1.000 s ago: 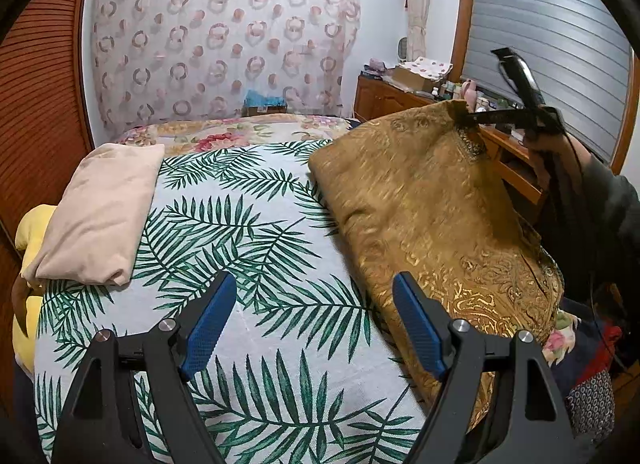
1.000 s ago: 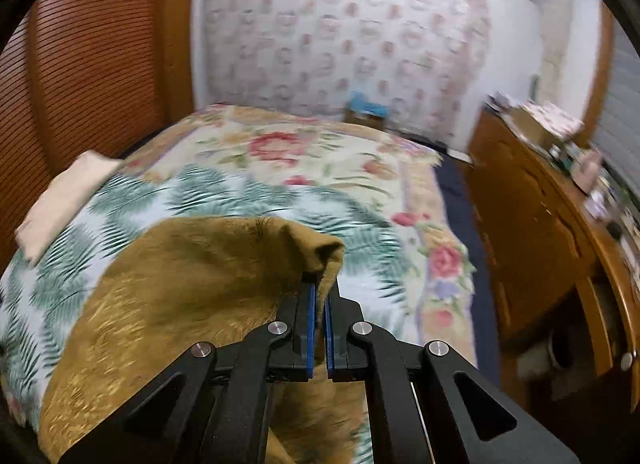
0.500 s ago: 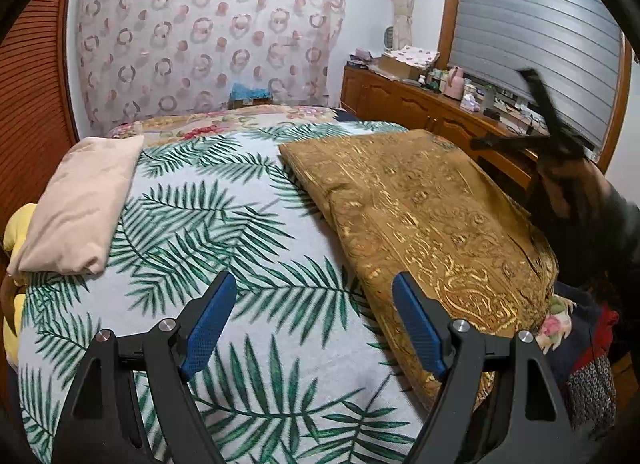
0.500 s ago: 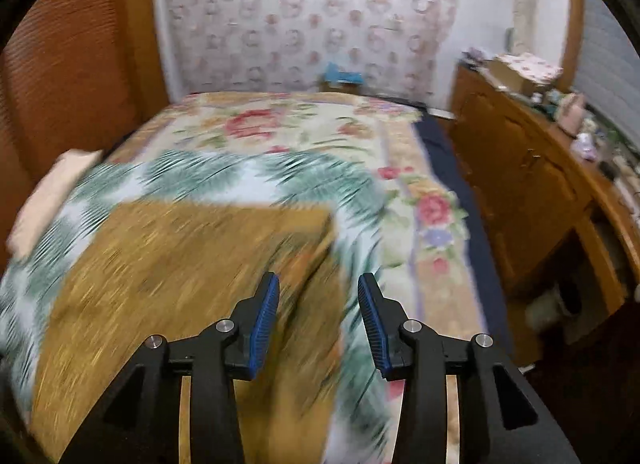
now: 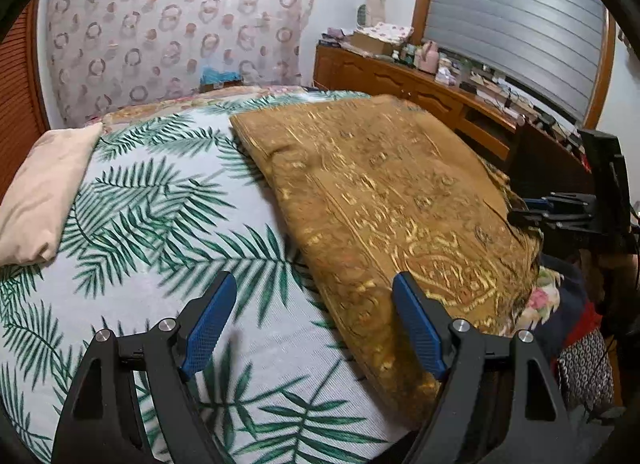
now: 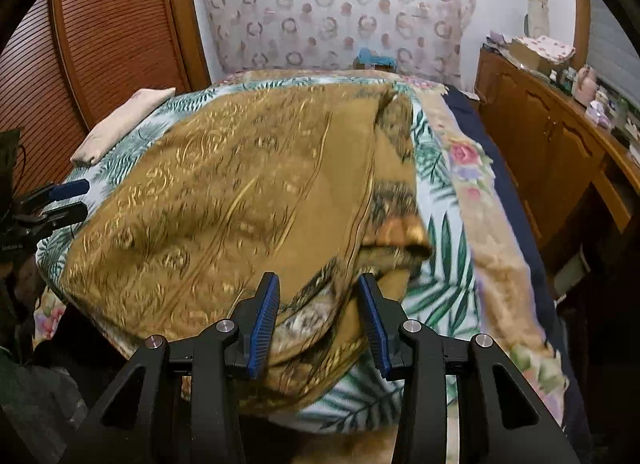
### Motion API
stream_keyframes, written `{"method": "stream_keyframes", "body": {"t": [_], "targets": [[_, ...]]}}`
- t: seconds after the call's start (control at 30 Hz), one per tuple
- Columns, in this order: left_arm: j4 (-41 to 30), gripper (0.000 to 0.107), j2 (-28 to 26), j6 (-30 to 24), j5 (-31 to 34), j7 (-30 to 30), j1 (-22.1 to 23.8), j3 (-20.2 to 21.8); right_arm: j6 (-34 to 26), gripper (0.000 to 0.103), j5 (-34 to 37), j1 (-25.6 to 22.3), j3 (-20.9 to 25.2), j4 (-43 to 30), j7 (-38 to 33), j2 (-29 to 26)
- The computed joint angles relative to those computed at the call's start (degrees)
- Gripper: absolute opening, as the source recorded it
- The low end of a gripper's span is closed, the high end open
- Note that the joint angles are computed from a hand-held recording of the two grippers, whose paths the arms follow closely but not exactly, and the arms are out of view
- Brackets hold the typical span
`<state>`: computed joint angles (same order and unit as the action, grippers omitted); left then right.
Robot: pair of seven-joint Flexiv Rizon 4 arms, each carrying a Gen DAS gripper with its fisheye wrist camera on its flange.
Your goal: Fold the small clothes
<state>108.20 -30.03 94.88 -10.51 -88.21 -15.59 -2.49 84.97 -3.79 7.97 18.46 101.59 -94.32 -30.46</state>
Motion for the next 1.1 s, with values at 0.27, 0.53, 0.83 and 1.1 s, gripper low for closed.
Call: {"method": "stream_keyframes", "body": {"t": [0.27, 0.53, 0.83, 1.1], "targets": [[2.2, 0.081, 0.6, 0.2, -0.4, 1.1, 3.2, -5.1, 7.3, 0.002, -0.2, 2.5, -4.2, 4.6, 2.8, 4.4], [5.3, 0.066, 0.6, 1.3, -1.4, 4.3, 12.3, -17.3, 6.9, 0.002, -1.3, -2.2, -0.6, 6.4, 6.6, 3.9], [7.1, 0.034, -0.1, 2.0, -1.2, 6.0, 18.1, -25.3, 6.0, 0.002, -2.5, -2.0, -0.6, 4.4, 7.9, 2.5], [9.7, 0.005, 1.6, 5.6, 2.4, 4.9, 24.8, -33.4, 6.6, 0.002, -3.6, -1.0, -1.7, 5.2, 9.3, 2.5]]}}
